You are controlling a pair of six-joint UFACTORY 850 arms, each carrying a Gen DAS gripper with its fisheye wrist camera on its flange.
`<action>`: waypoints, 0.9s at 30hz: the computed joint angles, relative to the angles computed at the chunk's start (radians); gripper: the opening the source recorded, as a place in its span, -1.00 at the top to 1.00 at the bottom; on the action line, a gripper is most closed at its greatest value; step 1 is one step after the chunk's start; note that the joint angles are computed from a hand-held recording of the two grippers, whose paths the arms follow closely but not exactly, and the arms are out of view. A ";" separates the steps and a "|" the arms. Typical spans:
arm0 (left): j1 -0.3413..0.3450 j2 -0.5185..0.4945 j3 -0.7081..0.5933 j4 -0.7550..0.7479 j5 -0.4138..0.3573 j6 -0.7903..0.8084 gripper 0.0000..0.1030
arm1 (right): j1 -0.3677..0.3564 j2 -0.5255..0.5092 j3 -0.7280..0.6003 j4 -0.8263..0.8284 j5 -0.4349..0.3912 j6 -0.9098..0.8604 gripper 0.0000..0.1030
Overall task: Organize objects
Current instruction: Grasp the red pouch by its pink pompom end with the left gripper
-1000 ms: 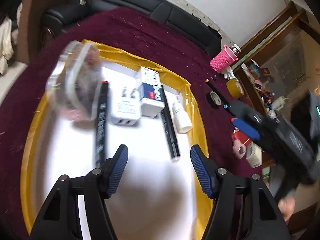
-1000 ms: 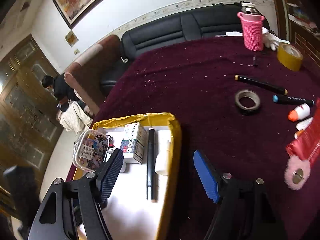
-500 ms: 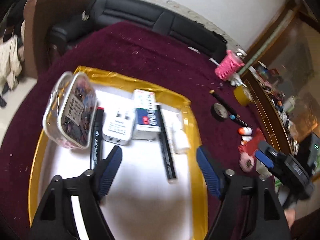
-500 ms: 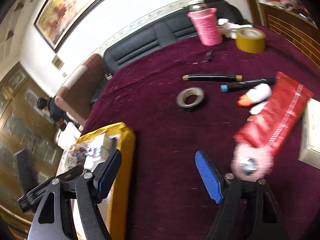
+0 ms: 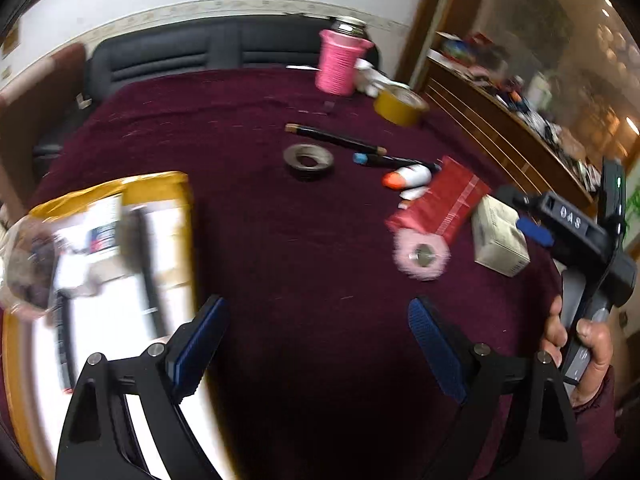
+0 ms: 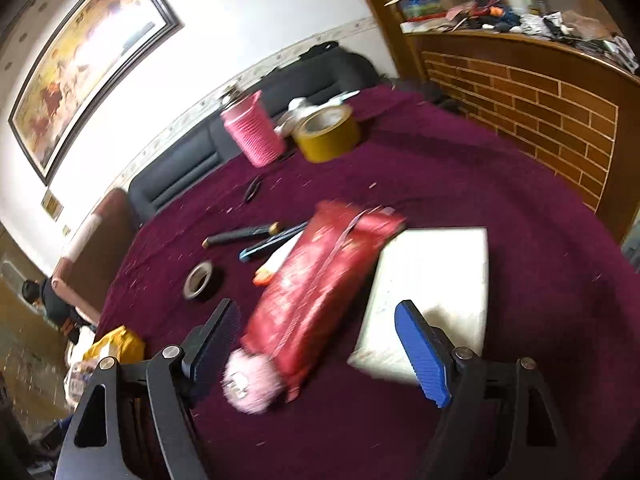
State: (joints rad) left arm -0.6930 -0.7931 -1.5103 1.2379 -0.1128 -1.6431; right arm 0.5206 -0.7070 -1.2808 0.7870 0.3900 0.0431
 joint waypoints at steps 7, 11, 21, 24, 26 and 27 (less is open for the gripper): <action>-0.080 -0.226 -0.352 -0.372 -0.229 0.523 -0.76 | -0.055 0.040 0.085 -0.101 0.101 0.103 -0.64; -0.092 -0.333 -0.519 -0.482 -0.293 0.686 -0.76 | -0.081 0.056 0.134 -0.147 0.150 0.154 -0.66; -0.117 -0.525 -0.799 -0.588 -0.404 0.877 -0.75 | -0.129 0.046 0.150 -0.412 0.111 0.430 -0.69; -0.118 -0.531 -0.808 -0.613 -0.385 0.913 -0.34 | -0.128 0.043 0.146 -0.408 0.105 0.421 -0.70; -0.113 -0.516 -0.787 -0.662 -0.360 0.938 0.18 | -0.131 0.039 0.144 -0.408 0.096 0.428 -0.70; -0.115 -0.508 -0.775 -0.638 -0.363 0.905 0.18 | -0.132 0.039 0.145 -0.401 0.093 0.427 -0.70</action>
State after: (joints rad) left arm -0.8075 -1.3010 -2.2852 0.6001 -0.4755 -0.7385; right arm 0.3882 -0.6684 -1.1362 0.3858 0.4832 0.4701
